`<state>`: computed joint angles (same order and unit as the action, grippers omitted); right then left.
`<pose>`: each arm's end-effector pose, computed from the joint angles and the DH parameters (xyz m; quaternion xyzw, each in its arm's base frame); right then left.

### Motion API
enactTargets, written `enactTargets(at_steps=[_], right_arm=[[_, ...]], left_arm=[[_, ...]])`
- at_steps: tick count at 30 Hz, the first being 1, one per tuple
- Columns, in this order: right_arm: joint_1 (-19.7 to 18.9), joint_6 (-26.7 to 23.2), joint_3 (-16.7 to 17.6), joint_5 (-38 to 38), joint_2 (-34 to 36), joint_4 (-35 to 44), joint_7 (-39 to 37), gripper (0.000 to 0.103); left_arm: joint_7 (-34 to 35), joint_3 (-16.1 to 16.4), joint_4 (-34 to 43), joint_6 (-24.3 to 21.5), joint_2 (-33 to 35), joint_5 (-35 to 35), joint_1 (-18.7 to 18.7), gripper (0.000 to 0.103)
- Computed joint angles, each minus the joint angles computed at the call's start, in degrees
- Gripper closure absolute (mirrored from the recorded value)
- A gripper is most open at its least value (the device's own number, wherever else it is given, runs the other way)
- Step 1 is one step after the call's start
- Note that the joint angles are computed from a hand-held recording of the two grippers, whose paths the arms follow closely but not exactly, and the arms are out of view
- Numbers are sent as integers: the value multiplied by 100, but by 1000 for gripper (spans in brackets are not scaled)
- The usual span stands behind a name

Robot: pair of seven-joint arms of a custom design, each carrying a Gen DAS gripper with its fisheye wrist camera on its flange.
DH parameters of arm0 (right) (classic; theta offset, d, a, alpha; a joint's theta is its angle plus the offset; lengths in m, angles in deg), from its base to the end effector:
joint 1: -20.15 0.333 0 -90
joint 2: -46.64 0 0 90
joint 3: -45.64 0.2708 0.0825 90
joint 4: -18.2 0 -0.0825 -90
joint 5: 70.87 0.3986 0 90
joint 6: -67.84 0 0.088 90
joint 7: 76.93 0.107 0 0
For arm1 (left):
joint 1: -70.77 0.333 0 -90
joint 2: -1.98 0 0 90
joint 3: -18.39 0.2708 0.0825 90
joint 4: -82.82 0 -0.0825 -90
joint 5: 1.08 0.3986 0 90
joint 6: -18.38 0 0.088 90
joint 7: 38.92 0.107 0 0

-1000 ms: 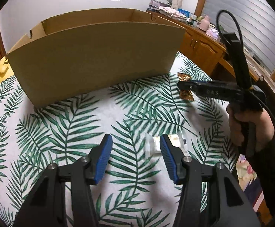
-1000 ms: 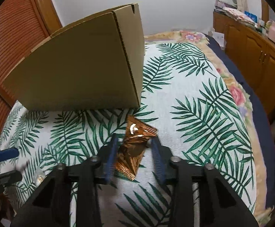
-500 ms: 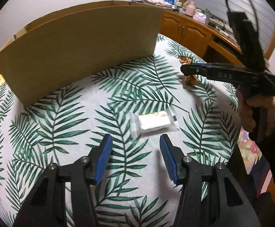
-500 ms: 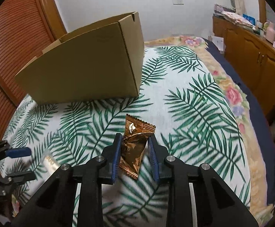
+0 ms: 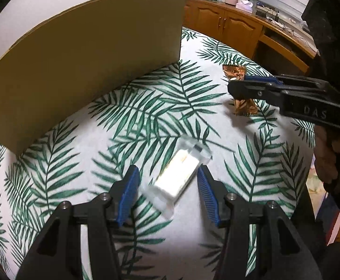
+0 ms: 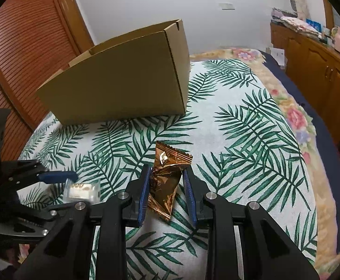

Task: Organize snacks
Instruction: 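Grasp the small clear cake bar with the left gripper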

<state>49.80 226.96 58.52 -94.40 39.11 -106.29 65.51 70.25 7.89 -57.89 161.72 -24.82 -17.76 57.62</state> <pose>0.4096 0.4039 0.4791 -0.7063 0.5978 -0.1345 0.3544 0.4391 -0.1926 0.4720 -0.4669 0.8445 -0.2335 0.1191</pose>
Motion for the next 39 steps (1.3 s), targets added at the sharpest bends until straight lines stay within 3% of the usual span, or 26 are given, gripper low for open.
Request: enactTargets(at_steps=[11,14,16,18,39], right_arm=[[16,142,-3,29,83,-104,-61,77],[-11,175,31,-184,73,-140,89,77],[-35,208,48,-330,75,-153,225,77],[-30,212,39,-355,70,-157,243,77],[-26,149,47,-609,77,-136,416,77]], left_arm=[[110,18,-33,532,170,-113,-124,50],[-23,-44,-81,688,179,-83,-68,41],[-257,-120,-97,729,183,35,29,29],[-315,-109,-125,759,168,77,33,27],[-349,-22,-159,529,38,127,8,28]])
